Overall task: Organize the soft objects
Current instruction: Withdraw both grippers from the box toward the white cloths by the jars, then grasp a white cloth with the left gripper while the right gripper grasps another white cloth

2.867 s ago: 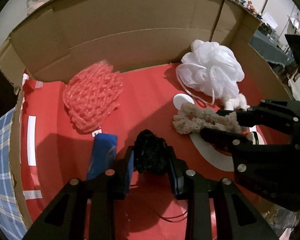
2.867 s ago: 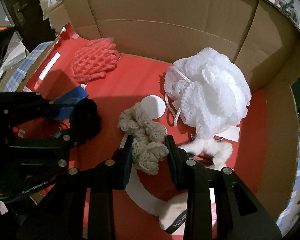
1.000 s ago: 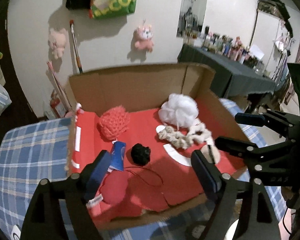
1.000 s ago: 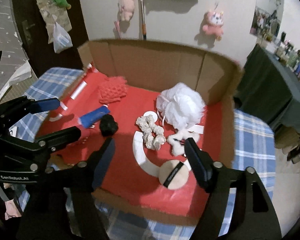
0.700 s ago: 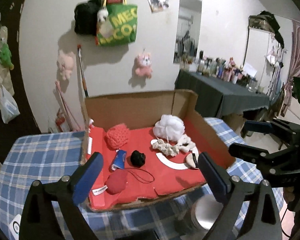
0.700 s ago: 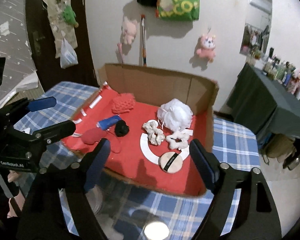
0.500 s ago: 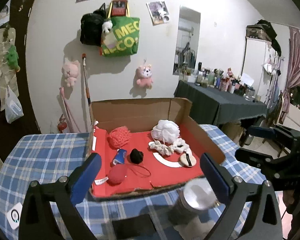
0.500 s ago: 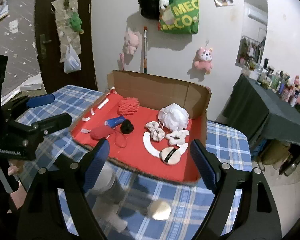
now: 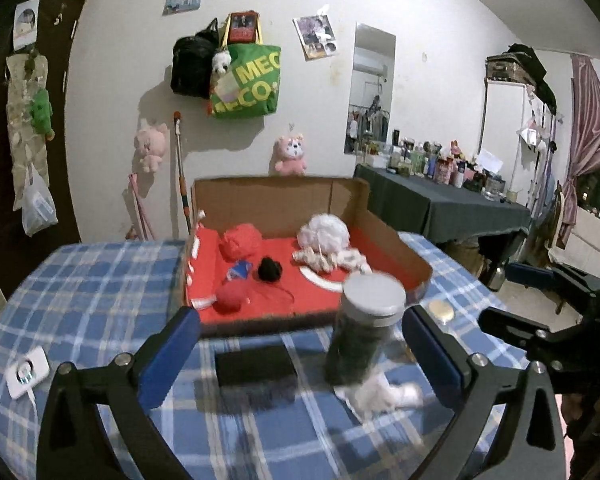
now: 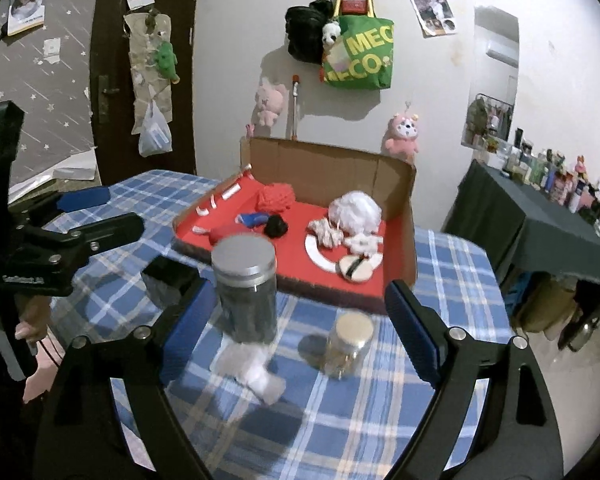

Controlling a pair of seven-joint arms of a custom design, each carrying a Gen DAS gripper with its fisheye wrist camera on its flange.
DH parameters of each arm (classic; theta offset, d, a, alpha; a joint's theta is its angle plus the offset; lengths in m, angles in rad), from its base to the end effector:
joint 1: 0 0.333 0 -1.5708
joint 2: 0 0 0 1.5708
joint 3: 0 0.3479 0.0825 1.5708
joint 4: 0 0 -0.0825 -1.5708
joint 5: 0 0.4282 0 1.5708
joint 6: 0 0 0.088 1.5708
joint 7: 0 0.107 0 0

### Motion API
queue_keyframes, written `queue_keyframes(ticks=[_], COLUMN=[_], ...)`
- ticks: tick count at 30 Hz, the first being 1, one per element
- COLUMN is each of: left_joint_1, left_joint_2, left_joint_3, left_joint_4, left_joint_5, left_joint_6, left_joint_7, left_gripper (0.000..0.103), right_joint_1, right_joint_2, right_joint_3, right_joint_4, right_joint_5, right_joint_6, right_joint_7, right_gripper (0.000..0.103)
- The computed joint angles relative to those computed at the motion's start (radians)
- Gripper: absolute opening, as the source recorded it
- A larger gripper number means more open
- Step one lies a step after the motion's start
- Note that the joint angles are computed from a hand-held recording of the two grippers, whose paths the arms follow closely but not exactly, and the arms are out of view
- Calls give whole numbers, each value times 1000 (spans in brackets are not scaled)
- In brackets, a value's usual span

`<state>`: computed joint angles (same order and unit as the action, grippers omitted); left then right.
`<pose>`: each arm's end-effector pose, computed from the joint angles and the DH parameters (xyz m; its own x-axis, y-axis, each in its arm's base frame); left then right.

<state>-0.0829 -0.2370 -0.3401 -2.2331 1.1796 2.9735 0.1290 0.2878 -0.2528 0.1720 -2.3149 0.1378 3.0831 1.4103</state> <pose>0.4672 -0.2938 0.5505 -0.1512 -0.9849 0.0843 -0.4703 -0.0034 -0.8825 0.4919 0.2395 0.5779 0.4551 -0.8885 0.0581 -0.4455 -0.2837 -0.8492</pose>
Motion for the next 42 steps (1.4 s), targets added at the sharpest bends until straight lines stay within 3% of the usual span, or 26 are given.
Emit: queue_keyframes(ticks=[5, 12, 17, 19, 24, 27, 33, 35, 39, 40, 42], left_joint_1=[-14, -65, -118, -144, -188, -206, -213, -209, -194, -193, -183], left_joint_2=[28, 105, 154, 170, 202, 223, 266, 278, 291, 293, 294], left_joint_3=[-5, 20, 60, 77, 94, 92, 76, 67, 40, 36, 15], left_joint_4=[-36, -46, -46, -49, -42, -30, 15, 27, 40, 41, 43], left_joint_5=[-26, -90, -262, -382, -636, -783, -955, -1028, -1194, -1226, -1341], left_joint_6=[30, 47, 76, 93, 100, 92, 42, 23, 8, 8, 6], left_joint_7=[14, 77, 256, 376, 633, 782, 965, 1032, 1189, 1222, 1340], left_gripper=[103, 103, 101, 101, 95, 91, 79, 73, 67, 61, 47], right_joint_1=[-13, 67, 170, 232, 288, 261, 185, 159, 109, 97, 77], right_joint_2=[15, 66, 94, 103, 122, 140, 172, 185, 206, 209, 211], right_joint_3=[11, -63, -151, -207, -271, -264, -214, -195, -152, -142, -123], right_joint_4=[-56, -85, -81, -67, -17, 15, 71, 91, 119, 123, 127], right_joint_5=[1, 76, 224, 351, 623, 685, 699, 698, 694, 703, 714], right_joint_6=[35, 40, 16, -14, -132, -210, -329, -374, -437, -448, -463], right_joint_7=[31, -57, -240, -376, -670, -752, -799, -807, -817, -826, -834], right_gripper=[87, 87, 87, 87, 87, 86, 75, 55, 43, 35, 32])
